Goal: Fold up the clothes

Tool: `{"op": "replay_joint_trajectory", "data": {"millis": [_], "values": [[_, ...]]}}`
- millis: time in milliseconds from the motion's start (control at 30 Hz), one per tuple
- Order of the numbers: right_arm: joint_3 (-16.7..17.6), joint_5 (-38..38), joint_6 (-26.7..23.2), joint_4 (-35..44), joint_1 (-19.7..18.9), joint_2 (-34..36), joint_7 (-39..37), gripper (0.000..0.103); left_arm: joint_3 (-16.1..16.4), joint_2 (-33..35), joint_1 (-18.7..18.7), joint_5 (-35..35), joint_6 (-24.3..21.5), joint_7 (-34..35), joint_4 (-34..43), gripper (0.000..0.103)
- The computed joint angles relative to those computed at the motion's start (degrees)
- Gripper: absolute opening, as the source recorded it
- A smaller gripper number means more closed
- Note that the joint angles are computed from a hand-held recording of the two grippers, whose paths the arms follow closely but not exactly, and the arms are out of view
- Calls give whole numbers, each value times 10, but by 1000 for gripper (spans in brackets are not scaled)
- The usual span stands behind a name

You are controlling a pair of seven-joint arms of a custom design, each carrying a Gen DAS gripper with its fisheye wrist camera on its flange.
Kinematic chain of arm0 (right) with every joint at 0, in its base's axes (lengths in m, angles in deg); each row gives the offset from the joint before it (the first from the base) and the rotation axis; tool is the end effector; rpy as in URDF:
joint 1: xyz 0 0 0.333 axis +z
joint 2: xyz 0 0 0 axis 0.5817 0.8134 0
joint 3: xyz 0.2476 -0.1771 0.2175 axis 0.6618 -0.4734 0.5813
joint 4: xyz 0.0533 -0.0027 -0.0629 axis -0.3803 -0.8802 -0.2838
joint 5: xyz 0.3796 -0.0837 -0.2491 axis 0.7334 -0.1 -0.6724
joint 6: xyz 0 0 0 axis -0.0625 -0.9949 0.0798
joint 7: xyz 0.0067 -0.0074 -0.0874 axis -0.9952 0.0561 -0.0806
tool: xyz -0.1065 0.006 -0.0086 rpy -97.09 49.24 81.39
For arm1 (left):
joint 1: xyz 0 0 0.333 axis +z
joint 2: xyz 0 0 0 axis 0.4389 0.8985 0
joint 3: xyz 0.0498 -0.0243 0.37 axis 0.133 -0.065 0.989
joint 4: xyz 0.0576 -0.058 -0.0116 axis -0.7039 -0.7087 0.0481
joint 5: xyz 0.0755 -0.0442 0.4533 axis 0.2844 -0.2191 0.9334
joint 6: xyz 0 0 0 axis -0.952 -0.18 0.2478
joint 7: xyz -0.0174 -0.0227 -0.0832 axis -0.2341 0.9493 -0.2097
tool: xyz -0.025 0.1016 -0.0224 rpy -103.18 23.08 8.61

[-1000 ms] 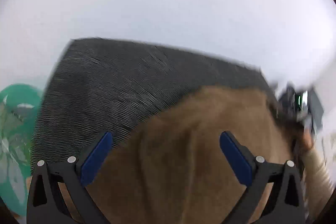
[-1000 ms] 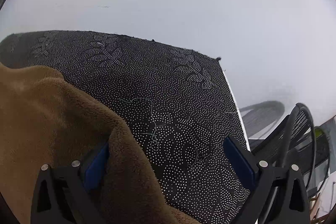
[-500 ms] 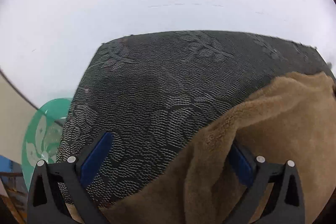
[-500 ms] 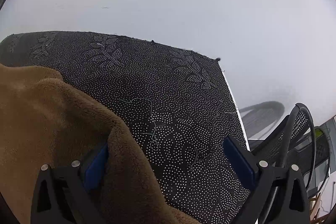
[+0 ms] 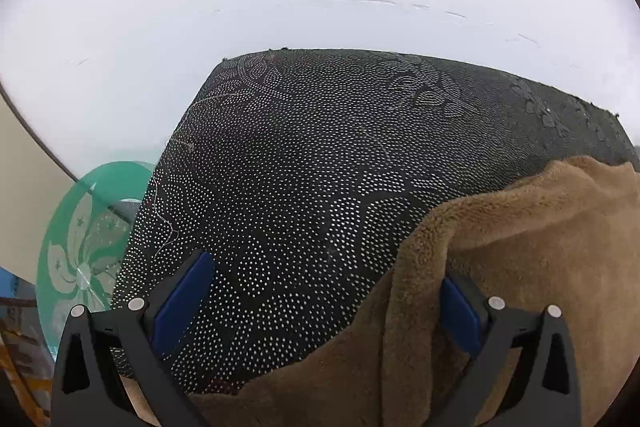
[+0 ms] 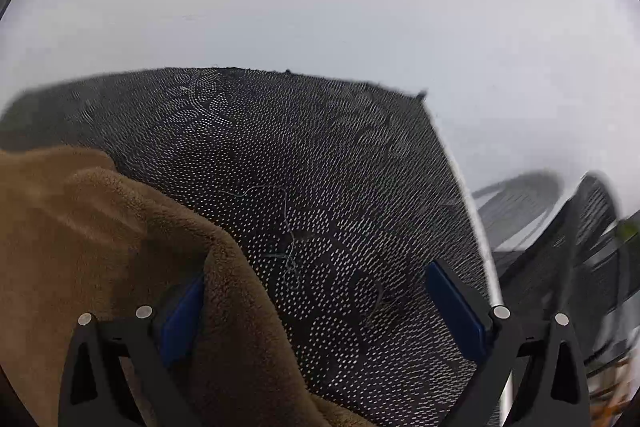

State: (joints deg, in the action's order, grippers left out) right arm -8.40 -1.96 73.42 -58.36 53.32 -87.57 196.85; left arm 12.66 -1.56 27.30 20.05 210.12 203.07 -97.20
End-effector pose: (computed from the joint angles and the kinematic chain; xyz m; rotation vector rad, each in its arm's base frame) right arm 0.3864 0.2056 0.5563 -1.6088 2.3010 -0.8755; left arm 0.6978 -0.0535 0.5159 -1.4499 2.3024 -0.6570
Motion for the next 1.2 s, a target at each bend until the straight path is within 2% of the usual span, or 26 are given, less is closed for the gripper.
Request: {"op": "replay_joint_trajectory", "data": {"millis": [33,133,233,333,433,467,500,533,600,667,700,767,900,967,1033,1100,1200], "values": [[-11,12,16,-9,4,-12,0,102,-2,-5,2,-10,-4,12,-2,103],[15,-9,14,-10,-2,-55,24,102,-5,-40,17,-91,-25,91,-14,103],[26,-4,29,2,28,-79,-3,102,10,-85,24,-133,-68,146,-35,103],[6,67,74,4,89,-72,-62,102,14,-84,22,-64,-51,114,-44,103],[7,123,103,-7,124,-57,-97,102,18,-80,24,32,-16,41,-65,103],[18,131,93,-10,125,-54,-93,102,19,-83,26,68,-10,8,-73,103],[27,138,80,-13,126,-52,-87,102,14,-85,38,75,-6,-1,-80,103],[34,142,54,-19,123,-57,-78,102,29,-87,34,42,-8,14,-84,103],[44,146,6,-31,122,-65,-60,102,38,-83,44,7,-10,11,-81,103],[50,119,-4,-59,118,-101,-57,102,43,-76,53,-11,-9,2,-76,103],[54,115,-25,-62,113,-111,-44,102,45,-73,56,-27,-12,10,-74,103],[47,124,-33,-84,107,-144,-1,102,45,-74,61,-42,-20,15,-73,103],[45,112,-42,-82,110,-137,-9,102,35,-94,59,36,24,-34,-100,103],[40,112,-51,-74,111,-129,-15,102,32,-96,58,77,22,-71,-98,103],[37,112,-64,-64,110,-126,-21,102,31,-85,57,88,10,-94,-83,103],[55,100,-93,-45,107,-137,-11,102,34,-102,53,46,-1,-66,-89,103],[54,100,-36,-38,127,-154,-8,102,44,-153,37,-53,-37,29,-116,103]]}}
